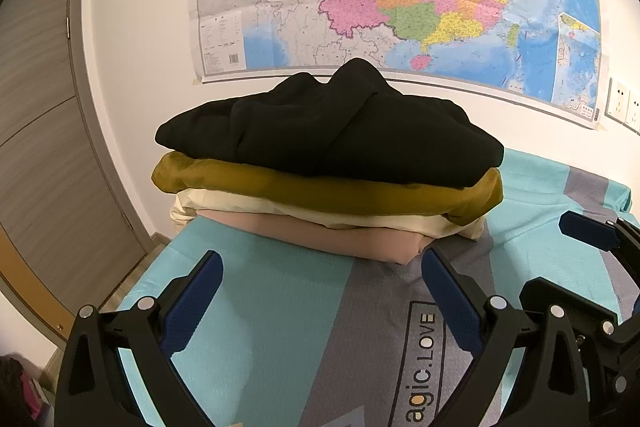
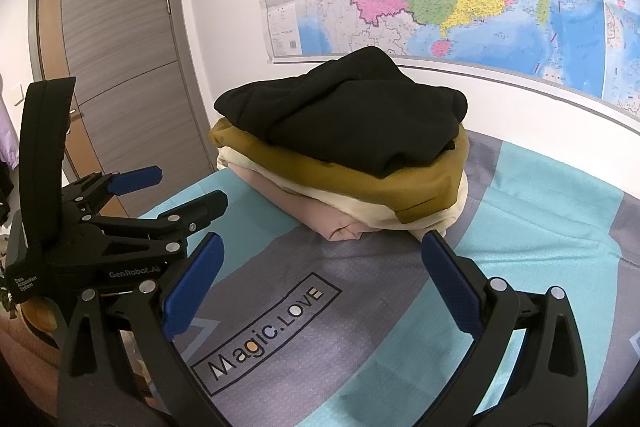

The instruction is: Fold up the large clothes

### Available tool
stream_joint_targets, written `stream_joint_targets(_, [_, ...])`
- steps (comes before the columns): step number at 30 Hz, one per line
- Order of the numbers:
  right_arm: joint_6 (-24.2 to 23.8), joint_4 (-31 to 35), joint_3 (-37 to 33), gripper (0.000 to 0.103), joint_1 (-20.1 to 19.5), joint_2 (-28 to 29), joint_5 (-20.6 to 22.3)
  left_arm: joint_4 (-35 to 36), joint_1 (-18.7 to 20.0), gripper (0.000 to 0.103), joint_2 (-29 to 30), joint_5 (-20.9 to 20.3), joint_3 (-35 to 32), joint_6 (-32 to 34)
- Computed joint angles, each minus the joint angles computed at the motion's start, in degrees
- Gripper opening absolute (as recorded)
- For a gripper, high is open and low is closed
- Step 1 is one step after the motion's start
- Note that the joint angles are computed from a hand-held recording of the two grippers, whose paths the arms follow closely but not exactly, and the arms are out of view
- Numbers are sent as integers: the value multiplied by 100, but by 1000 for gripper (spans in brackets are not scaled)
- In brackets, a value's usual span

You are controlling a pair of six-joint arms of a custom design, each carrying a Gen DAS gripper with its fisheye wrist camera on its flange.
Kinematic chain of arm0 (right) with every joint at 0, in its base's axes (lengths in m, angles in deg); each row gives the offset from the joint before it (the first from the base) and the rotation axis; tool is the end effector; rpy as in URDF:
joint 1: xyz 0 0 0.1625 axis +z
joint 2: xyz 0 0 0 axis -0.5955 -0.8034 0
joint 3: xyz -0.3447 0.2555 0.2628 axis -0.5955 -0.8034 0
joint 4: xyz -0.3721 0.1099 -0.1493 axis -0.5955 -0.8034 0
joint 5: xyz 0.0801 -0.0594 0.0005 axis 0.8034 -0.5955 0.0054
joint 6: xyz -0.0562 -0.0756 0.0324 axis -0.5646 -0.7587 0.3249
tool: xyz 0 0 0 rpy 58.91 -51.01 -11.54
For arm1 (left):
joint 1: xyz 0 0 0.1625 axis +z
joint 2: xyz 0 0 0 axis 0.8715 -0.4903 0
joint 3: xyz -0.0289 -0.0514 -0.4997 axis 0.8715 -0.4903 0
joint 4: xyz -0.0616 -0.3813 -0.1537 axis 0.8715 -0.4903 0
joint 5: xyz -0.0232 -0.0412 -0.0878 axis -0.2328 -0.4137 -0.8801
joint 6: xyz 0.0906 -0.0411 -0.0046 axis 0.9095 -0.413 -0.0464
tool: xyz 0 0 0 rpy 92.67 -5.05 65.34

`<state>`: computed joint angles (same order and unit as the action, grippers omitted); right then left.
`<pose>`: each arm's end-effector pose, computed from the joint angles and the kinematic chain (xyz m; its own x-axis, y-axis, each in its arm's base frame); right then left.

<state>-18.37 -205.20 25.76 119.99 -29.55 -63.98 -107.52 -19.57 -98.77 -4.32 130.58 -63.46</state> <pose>0.0587 -0.7638 0.4390 -0.6719 -0.6674 0.3212 -0.7375 0.5633 -0.3726 -0.4608 -0.7084 -0.0173 -0.6214 -0.3438 -0.7040 0.4847 0.5373 -0.6902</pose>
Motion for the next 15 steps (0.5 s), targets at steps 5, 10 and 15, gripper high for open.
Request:
stream_joint_targets(5, [64,-37,57,97,-20,-43,4,-345,-27,96,70,-11,-11,326])
stream_joint_targets(10, [225,-206,162,97,-152,-168,-106,-91,-3,96,146,-508,-202,200])
stream_joint_targets(15, [607,-1028,328,97,-436,-387,-865,141,75,96,633,-1397,-1035,642])
